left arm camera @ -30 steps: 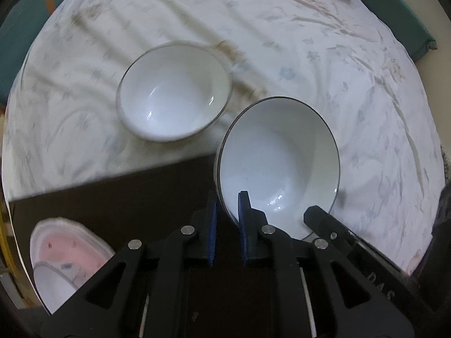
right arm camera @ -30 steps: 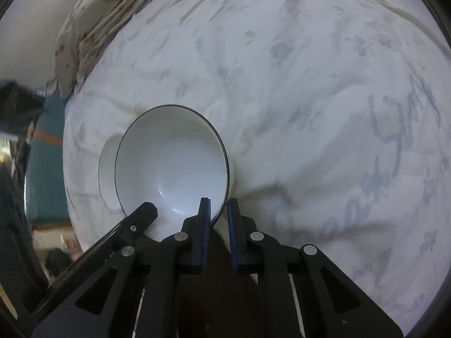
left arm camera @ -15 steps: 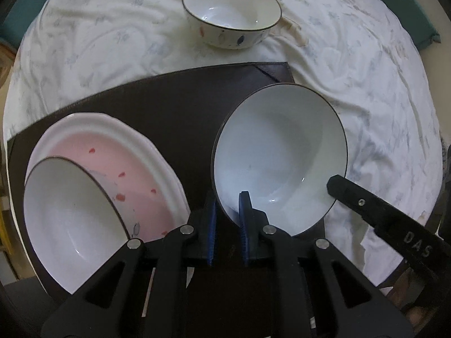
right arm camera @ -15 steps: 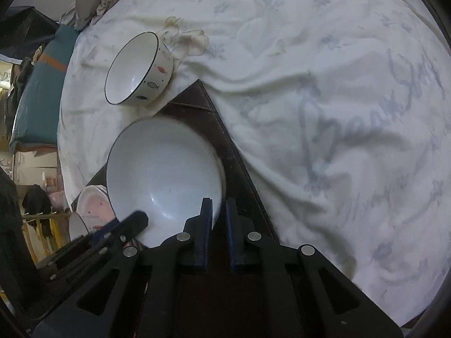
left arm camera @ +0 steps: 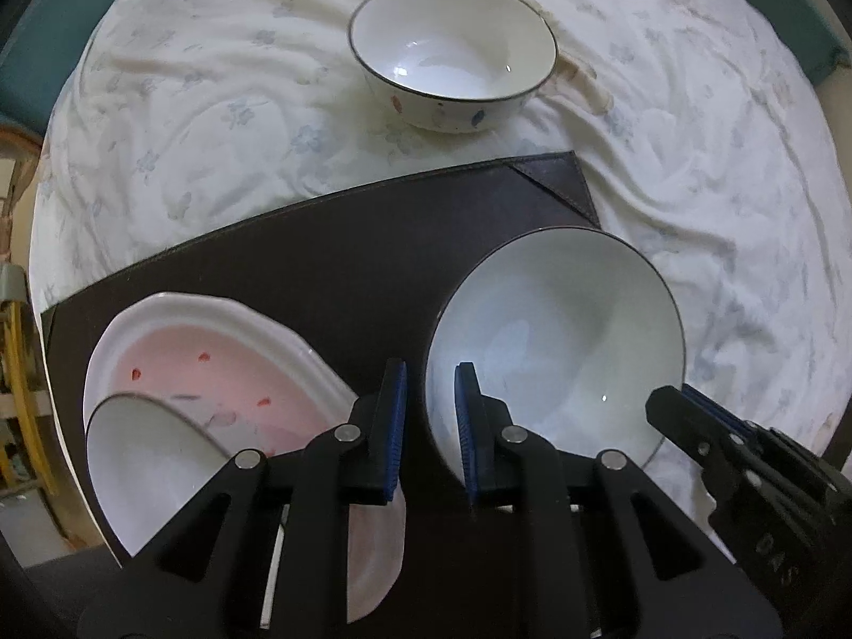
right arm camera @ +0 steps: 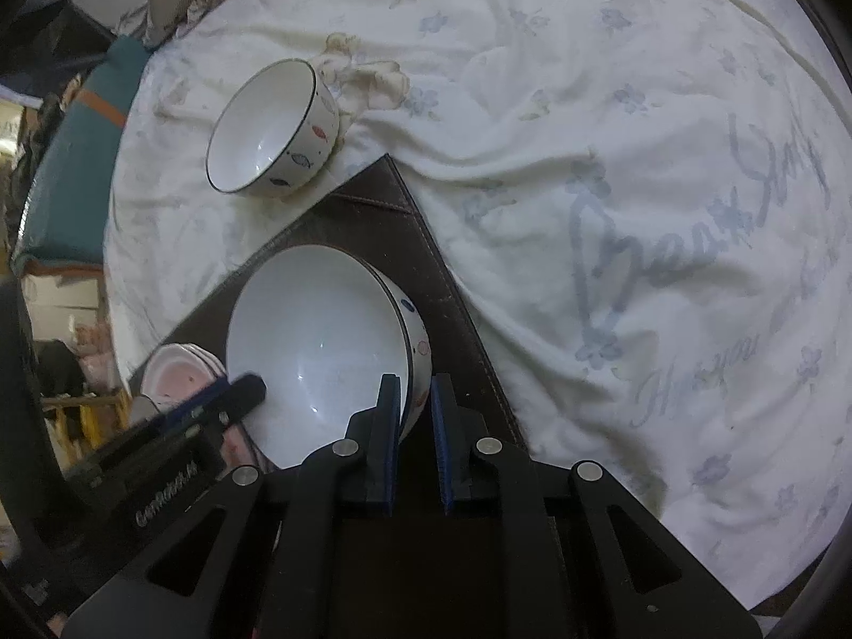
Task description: Organize plates and bowls
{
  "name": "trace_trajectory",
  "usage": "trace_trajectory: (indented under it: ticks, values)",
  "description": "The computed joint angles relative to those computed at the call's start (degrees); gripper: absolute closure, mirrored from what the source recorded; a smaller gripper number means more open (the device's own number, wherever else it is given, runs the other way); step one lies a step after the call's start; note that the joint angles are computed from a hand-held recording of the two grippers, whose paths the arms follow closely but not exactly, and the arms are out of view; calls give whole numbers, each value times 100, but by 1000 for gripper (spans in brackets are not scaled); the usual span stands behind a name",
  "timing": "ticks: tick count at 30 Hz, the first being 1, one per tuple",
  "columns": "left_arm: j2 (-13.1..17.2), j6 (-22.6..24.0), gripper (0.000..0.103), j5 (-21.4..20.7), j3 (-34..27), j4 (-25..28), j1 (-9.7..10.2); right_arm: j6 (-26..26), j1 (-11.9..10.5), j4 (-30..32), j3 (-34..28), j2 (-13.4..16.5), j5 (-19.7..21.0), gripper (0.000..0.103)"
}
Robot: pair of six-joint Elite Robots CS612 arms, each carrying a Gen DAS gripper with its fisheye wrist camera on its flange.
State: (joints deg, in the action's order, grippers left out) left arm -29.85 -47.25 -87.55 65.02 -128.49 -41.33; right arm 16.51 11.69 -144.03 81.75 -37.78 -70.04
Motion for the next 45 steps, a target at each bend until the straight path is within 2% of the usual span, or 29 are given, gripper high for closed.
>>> trace_trajectory:
  ticks: [2, 10, 16, 19, 21, 22, 23, 24, 25, 27, 29, 31, 33, 34, 35, 36, 37, 38, 39, 43, 45]
  values:
    - [89, 154, 87, -67, -147, 114, 5, -76, 14, 56, -44, 17, -62, 88]
    - [295, 629, 93, 278, -584, 720, -51, -515, 88, 426, -291, 143, -238, 88]
    - [111, 615, 94, 439, -355, 451, -90, -698, 121, 399, -310, 116, -398, 91]
    - [-100, 612, 95, 431, -34, 118, -65, -671, 114, 186, -204, 29, -365, 91]
    - [-207, 677, 96, 403, 113, -195, -72, -611, 97, 29, -124, -33, -257, 92]
    - [-246, 772, 96, 530, 147, -306, -95, -590, 82, -99, -68, -69, -129, 93]
    - [-314, 790, 97, 688, 220, -320, -125, -581, 60, -209, -12, -107, 69, 102]
    - [-359, 753, 97, 820, 244, -279, -147, -574, 59, -355, 53, -167, 216, 103]
    - [-416, 714, 97, 804, 319, -283, -152, -627, 92, -479, 97, -224, 159, 103]
    - [-450, 615, 97, 829, 343, -231, -129, -583, 158, -644, 155, -292, -227, 102]
    - [-493, 499, 97, 875, 406, -272, -107, -385, 133, -590, 134, -257, -180, 102]
    - [-536, 315, 96, 700, 546, -489, -29, -71, 93, -655, 141, -241, -160, 102]
    - [-525, 260, 91, 479, 575, -493, 41, 153, 51, -755, 186, -276, -186, 97]
    - [-502, 218, 83, 416, 556, -388, 69, 186, 27, -751, 205, -296, -171, 97]
    - [-488, 179, 71, 399, 549, -336, 71, 119, 14, -646, 192, -304, -175, 91]
    - [-459, 147, 67, 339, 532, -293, 87, 55, 9, -579, 174, -294, -163, 81]
    - [-427, 132, 65, 249, 521, -316, 106, -7, 1, -472, 143, -267, -131, 75]
    - [-399, 116, 65, 163, 514, -365, 121, -34, -4, -360, 111, -237, -111, 60]
    - [-372, 105, 65, 80, 506, -411, 135, -33, -8, -300, 99, -218, -91, 50]
    - [-227, 170, 65, -79, 372, -431, 147, 4, 20, -184, -4, -103, -181, 56]
    - [-164, 245, 66, -27, 291, -394, 129, -13, 34, -74, -86, -44, -186, 66]
